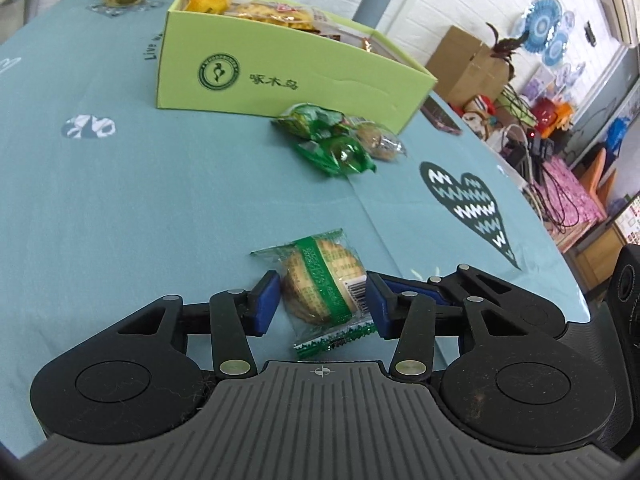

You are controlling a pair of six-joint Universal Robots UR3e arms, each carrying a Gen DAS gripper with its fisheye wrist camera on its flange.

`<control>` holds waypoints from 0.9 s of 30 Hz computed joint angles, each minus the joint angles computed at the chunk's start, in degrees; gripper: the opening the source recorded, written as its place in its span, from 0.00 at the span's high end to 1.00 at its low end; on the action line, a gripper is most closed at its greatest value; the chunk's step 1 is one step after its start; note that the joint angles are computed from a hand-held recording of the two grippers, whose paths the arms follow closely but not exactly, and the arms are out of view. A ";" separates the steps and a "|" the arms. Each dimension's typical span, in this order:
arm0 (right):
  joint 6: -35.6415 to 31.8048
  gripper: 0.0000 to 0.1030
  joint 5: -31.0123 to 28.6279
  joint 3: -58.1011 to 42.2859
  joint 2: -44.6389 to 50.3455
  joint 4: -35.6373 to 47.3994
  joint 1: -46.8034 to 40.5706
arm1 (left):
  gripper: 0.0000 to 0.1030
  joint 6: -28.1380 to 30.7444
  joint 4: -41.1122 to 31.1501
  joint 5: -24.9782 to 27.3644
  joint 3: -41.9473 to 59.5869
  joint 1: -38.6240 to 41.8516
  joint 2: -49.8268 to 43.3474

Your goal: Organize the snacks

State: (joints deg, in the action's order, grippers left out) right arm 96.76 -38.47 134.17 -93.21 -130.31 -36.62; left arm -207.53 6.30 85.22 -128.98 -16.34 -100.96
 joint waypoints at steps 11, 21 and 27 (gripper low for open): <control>-2.18 0.01 -0.83 10.94 -9.31 -5.74 -4.75 | 0.33 -4.11 6.89 5.21 -7.91 -0.64 6.13; 3.78 0.01 -0.62 2.37 -0.72 -7.40 -0.92 | 0.47 -0.46 2.10 -1.06 -2.88 2.08 2.53; -0.78 0.31 -0.02 2.26 -1.26 -5.57 -1.38 | 0.70 1.60 2.13 -1.64 -0.31 1.84 -1.11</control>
